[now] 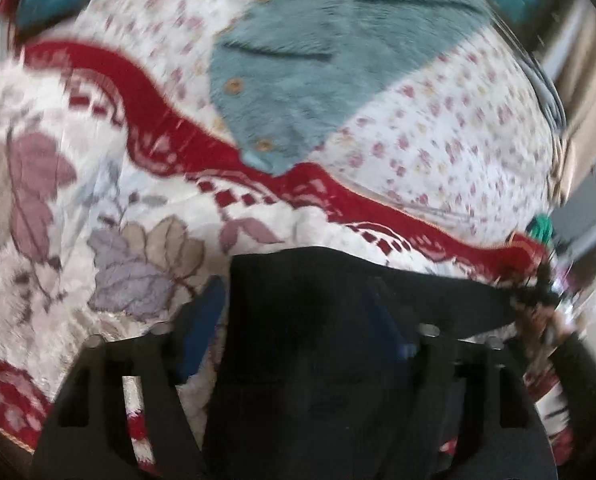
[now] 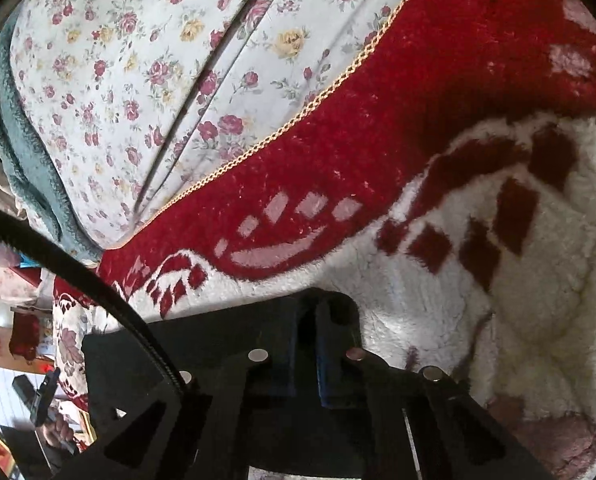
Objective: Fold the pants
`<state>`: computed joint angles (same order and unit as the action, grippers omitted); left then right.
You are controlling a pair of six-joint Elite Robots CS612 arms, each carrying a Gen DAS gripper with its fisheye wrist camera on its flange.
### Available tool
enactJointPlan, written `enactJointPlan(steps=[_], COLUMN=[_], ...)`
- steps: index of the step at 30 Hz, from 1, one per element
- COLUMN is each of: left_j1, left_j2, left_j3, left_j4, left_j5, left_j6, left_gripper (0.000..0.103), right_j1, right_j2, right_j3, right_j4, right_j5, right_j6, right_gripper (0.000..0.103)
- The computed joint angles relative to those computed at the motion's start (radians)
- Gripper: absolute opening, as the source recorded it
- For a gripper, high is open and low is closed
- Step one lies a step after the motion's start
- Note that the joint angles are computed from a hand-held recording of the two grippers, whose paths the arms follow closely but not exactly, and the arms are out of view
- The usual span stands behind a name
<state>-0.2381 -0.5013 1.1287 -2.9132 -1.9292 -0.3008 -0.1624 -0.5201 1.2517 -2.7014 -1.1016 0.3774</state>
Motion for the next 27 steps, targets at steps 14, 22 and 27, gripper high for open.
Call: enactJointPlan(steps=[14, 22, 27], left_j1=[-0.001, 0.008, -0.012], left_j2=[0.168, 0.225, 0.196], left_j3=[-0.279, -0.379, -0.332], left_j4=[0.249, 0.368, 0.339], left_j5=[-0.017, -0.089, 0.005], left_j6=[0.311, 0.342, 0.389], left_gripper=[0.072, 0.072, 0.005], right_j1=[0.017, 0.021, 0.025], right_j2=[-0.013, -0.024, -0.031], right_j3=[0.017, 0.029, 0.038], right_j4=[-0.022, -0.024, -0.051], right_j5=[-0.042, -0.059, -0.077], right_j6=[-0.059, -0.066, -0.062], right_gripper=[0.004, 0.004, 0.003])
